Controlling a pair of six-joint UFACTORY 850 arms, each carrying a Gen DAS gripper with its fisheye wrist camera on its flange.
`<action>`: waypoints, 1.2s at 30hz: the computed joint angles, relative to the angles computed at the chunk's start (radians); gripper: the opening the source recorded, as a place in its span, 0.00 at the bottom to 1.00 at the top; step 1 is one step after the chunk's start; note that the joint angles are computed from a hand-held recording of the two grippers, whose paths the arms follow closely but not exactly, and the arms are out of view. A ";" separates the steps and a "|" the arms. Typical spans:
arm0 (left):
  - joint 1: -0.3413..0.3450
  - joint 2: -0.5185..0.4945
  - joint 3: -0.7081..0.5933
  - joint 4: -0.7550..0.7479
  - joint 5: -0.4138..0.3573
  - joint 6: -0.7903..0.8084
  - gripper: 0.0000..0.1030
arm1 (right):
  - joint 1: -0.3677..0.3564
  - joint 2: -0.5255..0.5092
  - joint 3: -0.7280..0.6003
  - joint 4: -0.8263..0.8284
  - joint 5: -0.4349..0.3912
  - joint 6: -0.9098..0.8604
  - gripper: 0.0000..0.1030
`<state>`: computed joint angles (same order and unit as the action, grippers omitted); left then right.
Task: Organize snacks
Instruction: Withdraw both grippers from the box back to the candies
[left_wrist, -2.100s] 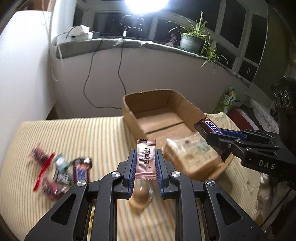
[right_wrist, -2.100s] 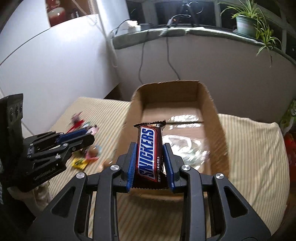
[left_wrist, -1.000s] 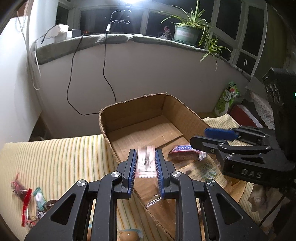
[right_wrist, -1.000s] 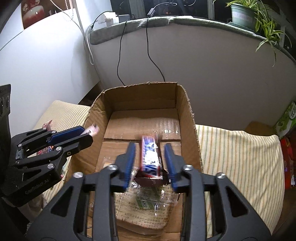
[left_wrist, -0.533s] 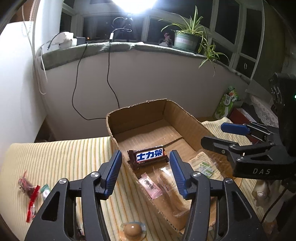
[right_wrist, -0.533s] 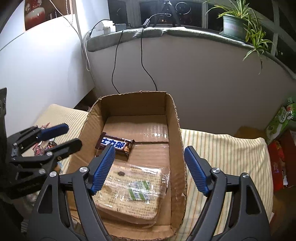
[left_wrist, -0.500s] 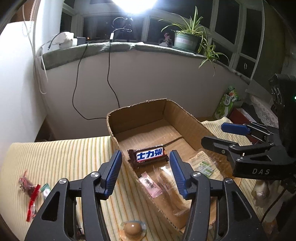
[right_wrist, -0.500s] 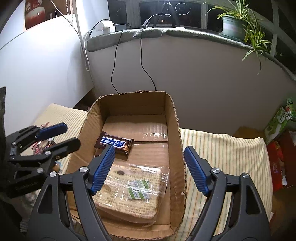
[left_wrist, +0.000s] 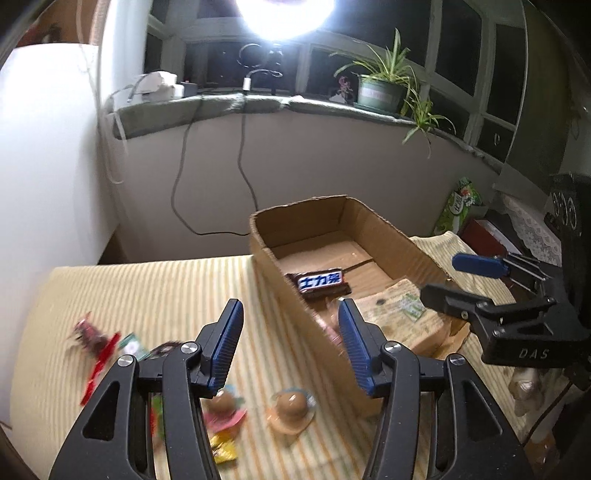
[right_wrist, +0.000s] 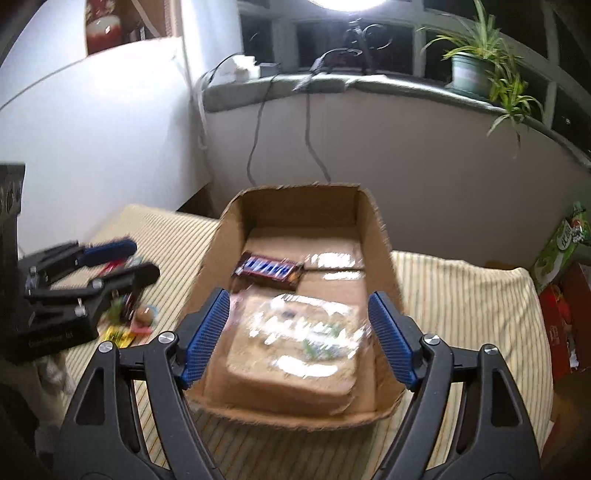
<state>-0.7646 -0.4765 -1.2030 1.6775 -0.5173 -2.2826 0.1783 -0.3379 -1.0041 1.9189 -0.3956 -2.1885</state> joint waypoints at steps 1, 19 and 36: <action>-0.003 0.017 0.024 0.007 -0.009 -0.021 0.51 | 0.006 0.009 0.011 -0.003 0.006 -0.001 0.78; -0.027 0.263 0.418 -0.036 -0.126 -0.292 0.48 | 0.114 0.105 0.154 -0.091 -0.107 0.034 0.70; 0.056 0.245 0.456 0.189 0.017 -0.541 0.36 | 0.244 -0.062 0.040 -0.370 -0.081 0.292 0.50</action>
<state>-0.7085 -0.2319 -0.7470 1.8666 -0.5003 -2.8237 0.4226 -0.3998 -0.9636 1.5490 -0.4767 -1.8967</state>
